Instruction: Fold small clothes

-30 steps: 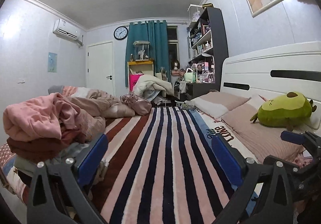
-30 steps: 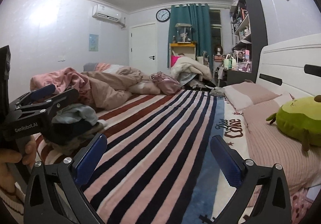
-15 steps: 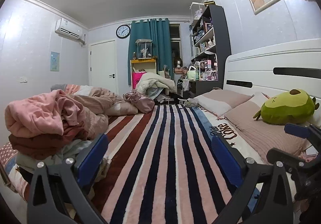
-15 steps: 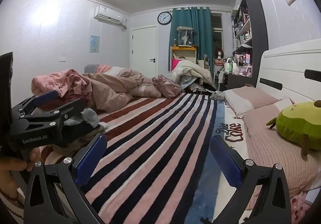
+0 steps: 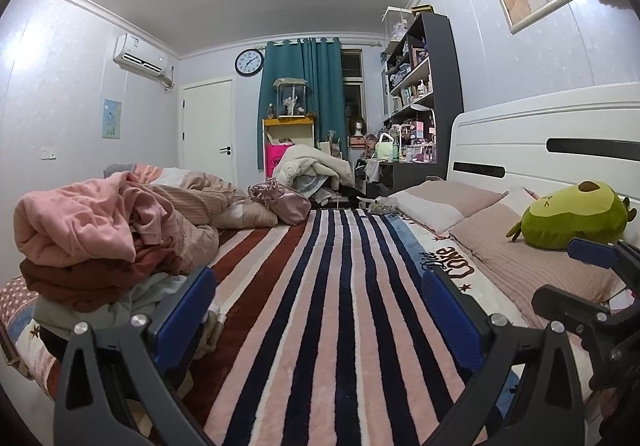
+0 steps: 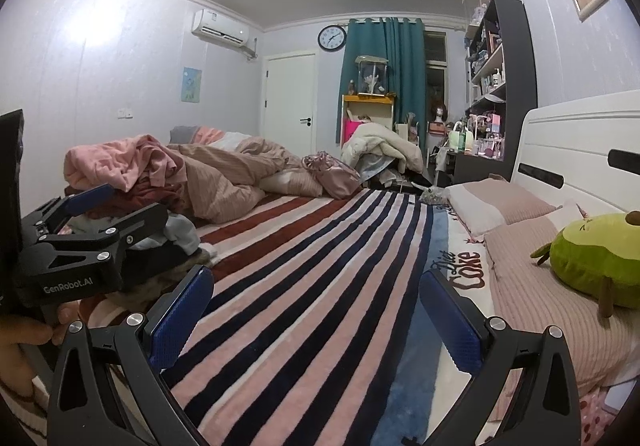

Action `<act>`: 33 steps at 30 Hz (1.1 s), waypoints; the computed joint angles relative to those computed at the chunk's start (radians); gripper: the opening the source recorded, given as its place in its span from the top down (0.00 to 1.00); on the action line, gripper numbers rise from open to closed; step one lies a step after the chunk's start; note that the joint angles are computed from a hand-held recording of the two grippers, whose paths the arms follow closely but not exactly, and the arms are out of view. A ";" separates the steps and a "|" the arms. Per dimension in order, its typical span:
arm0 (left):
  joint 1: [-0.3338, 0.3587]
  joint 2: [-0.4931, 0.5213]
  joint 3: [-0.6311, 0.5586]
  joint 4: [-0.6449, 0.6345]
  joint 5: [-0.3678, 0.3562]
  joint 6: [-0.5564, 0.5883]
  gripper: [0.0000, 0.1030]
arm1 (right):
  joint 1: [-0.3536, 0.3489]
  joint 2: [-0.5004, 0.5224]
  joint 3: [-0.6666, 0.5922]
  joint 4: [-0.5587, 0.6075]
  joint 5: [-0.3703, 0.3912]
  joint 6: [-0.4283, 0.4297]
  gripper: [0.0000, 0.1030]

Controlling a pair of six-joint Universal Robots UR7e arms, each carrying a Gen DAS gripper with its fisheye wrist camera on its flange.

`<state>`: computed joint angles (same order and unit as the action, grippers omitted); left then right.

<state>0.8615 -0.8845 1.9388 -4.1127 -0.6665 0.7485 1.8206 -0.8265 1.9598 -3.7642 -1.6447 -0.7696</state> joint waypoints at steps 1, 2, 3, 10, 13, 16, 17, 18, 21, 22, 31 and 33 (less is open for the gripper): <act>0.001 0.000 0.000 0.000 0.000 0.000 0.01 | -0.002 -0.001 0.001 0.000 0.002 0.001 0.01; 0.001 0.000 0.000 -0.001 0.000 0.000 0.01 | -0.002 -0.002 0.001 0.004 0.004 0.001 0.01; 0.001 0.000 0.000 -0.001 0.000 0.000 0.01 | -0.003 -0.003 0.001 0.005 0.004 0.002 0.01; 0.001 0.000 0.002 0.002 0.004 0.000 0.01 | -0.005 -0.004 0.001 0.006 0.008 0.004 0.01; 0.002 0.000 0.002 0.002 0.003 0.001 0.01 | -0.004 -0.004 0.006 0.000 0.010 0.009 0.01; 0.003 0.002 0.000 -0.002 0.006 0.006 0.01 | -0.004 -0.004 0.008 -0.003 0.009 0.008 0.01; 0.004 0.002 -0.001 -0.002 0.006 0.008 0.01 | -0.005 -0.004 0.007 -0.002 0.010 0.008 0.01; 0.004 0.002 -0.002 -0.002 0.008 0.012 0.01 | -0.005 -0.004 0.007 -0.002 0.011 0.009 0.01; 0.002 0.001 0.000 -0.005 0.008 0.008 0.01 | -0.005 -0.004 0.007 -0.002 0.011 0.009 0.01; 0.003 0.000 0.002 -0.006 0.006 0.005 0.01 | -0.005 -0.003 0.008 -0.004 0.012 0.010 0.01; 0.003 -0.004 -0.001 -0.009 0.012 0.011 0.01 | 0.008 0.002 0.008 -0.020 0.000 0.013 0.01; 0.004 -0.003 -0.003 -0.009 0.012 0.013 0.01 | 0.008 0.002 0.008 -0.020 0.001 0.015 0.01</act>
<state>0.8650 -0.8877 1.9357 -4.1221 -0.6544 0.7616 1.8287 -0.8243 1.9679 -3.7846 -1.6434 -0.7543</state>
